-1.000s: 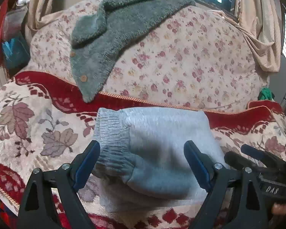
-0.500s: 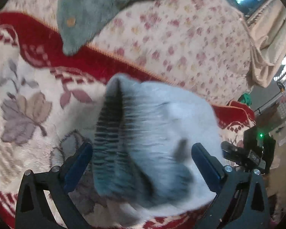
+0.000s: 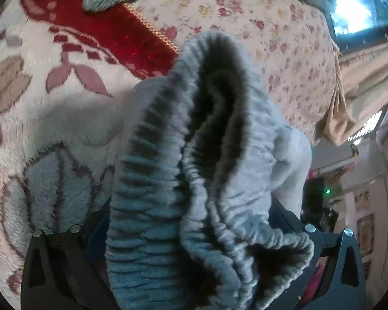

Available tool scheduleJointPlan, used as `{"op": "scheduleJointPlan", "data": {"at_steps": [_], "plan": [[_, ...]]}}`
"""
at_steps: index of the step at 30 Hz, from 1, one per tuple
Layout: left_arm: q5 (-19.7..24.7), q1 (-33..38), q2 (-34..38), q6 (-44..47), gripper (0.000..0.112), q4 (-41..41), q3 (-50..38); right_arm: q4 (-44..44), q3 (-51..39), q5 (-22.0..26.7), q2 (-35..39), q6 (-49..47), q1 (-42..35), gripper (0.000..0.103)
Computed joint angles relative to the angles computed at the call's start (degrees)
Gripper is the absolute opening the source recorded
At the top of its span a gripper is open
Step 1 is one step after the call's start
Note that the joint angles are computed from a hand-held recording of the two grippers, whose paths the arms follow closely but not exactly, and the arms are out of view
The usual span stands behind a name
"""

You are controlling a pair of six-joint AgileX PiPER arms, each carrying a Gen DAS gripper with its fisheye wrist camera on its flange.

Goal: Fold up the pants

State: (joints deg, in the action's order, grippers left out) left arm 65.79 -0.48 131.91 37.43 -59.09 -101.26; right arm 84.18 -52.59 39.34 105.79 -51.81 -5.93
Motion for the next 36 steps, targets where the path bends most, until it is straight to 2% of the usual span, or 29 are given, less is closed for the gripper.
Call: {"op": "scheduleJointPlan", "data": {"at_steps": [2,4,6,8,12,16,21,25,28,31,33,36], "plan": [[-2.5,-0.9,-2.5,0.0,0.096,0.8,2.3,1.7,1.4,-1.7,-1.9,-1.0,0.8,0.082],[-3.7,-1.4,-4.5,0.0,0.083,1.2,3.6,2.7,2.7,-3.2,-4.0,-1.4,1.5,0.07],[-3.5,-2.0,-6.1,-1.5,0.08,1.8,3.4,2.8,3.5,-4.0,-6.2,-1.1,1.6,0.06],[-2.8,-2.6,-7.6,-1.9,0.079,1.6,3.3,1.3,5.4,-3.8,-9.9,-0.2,0.6,0.057],[-2.8,-5.8,-12.4,-0.9,0.079,-0.9,5.6,-4.8,8.2,-2.0,-18.6,4.6,-3.4,0.056],[-4.7,-10.6,-14.9,-2.0,0.079,-2.3,5.9,-15.7,9.8,1.7,-28.6,12.5,-10.2,0.056],[-7.5,-17.5,-15.2,-5.8,0.079,-2.1,5.5,-24.2,11.6,10.2,-36.7,15.6,-22.5,0.056],[-10.2,-22.9,-13.1,-8.2,0.079,-1.3,5.5,-26.8,13.6,17.2,-37.5,11.7,-33.9,0.057],[-12.2,-26.0,-11.4,-10.0,0.079,-0.3,5.6,-28.5,15.3,19.6,-35.9,8.4,-40.3,0.057],[-14.6,-28.9,-9.6,-12.6,0.079,2.3,5.1,-31.4,16.9,18.6,-33.5,5.8,-43.8,0.058],[-18.1,-30.1,-10.7,-10.9,0.079,2.8,7.1,-30.9,18.2,18.0,-31.6,3.7,-45.4,0.06],[-18.4,-30.5,-11.0,-12.0,0.08,4.1,6.8,-30.0,19.0,17.4,-30.9,3.3,-46.2,0.067]]}}
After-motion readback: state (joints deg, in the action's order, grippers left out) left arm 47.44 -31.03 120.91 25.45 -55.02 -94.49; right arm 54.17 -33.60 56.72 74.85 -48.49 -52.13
